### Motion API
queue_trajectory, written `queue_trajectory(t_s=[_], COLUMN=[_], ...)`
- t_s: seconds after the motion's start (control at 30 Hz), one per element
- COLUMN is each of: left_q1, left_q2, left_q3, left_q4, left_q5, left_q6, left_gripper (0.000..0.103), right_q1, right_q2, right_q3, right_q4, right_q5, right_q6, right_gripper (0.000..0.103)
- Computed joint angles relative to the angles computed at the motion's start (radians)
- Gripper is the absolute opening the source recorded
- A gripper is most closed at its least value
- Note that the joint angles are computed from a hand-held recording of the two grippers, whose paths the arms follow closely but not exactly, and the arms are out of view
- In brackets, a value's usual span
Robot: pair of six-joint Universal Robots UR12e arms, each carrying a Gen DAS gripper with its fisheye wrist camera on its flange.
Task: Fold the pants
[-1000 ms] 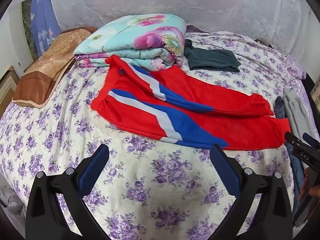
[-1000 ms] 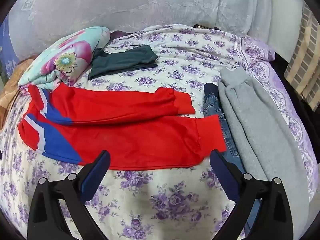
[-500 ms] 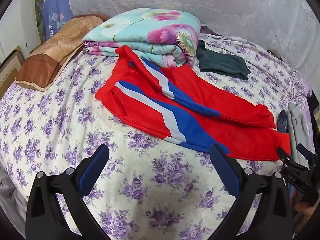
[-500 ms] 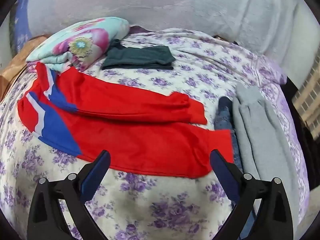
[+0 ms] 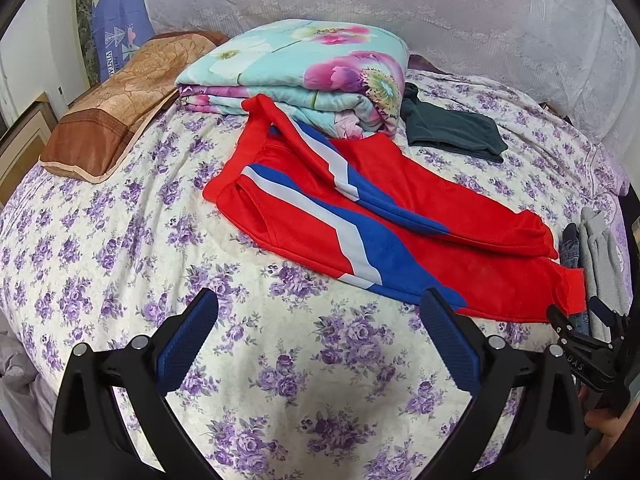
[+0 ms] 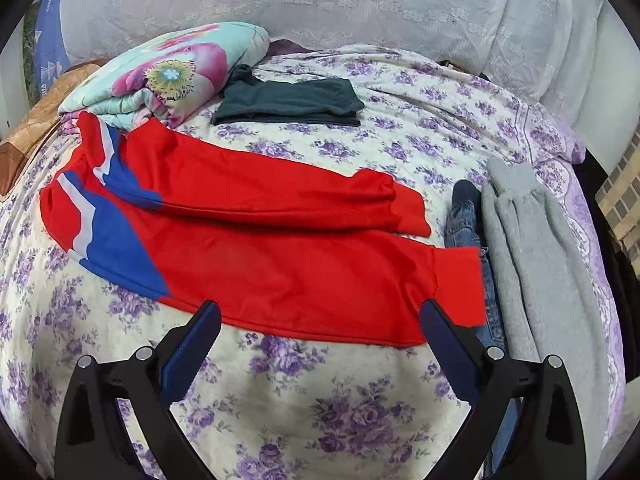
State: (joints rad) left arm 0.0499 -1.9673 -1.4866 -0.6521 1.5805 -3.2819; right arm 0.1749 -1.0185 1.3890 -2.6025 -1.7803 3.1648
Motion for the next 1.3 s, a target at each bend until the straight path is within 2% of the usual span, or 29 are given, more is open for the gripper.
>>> queue_trajectory(t_s=[0.4,0.73,0.9,1.3], left_q1=[0.001,-0.004,-0.006,-0.003], left_q2=[0.005,0.0,0.001,0.001], left_q3=[0.001,0.007,0.004,0.004], left_q4=[-0.006,-0.009,0.013,-0.002], left_q5=[-0.01,0.0,0.021,0.007], left_q6=[0.009,0.023,0.038,0.03], left_gripper=[0.098,0.098,0.098,0.098], right_q1=[-0.001,0.004,0.001,0.002], right_q2=[-0.012,-0.01,-0.01,-0.005], right_q3=[0.014,0.004,0.002,-0.002], right_q4=[-0.008,-0.027,-0.007,0.014], right_q5=[-0.012,0.007,0.004,0.015], right_q6=[0.023,0.034,0.058,0.064], right_gripper=[0.1,0.1,0.1,0.1])
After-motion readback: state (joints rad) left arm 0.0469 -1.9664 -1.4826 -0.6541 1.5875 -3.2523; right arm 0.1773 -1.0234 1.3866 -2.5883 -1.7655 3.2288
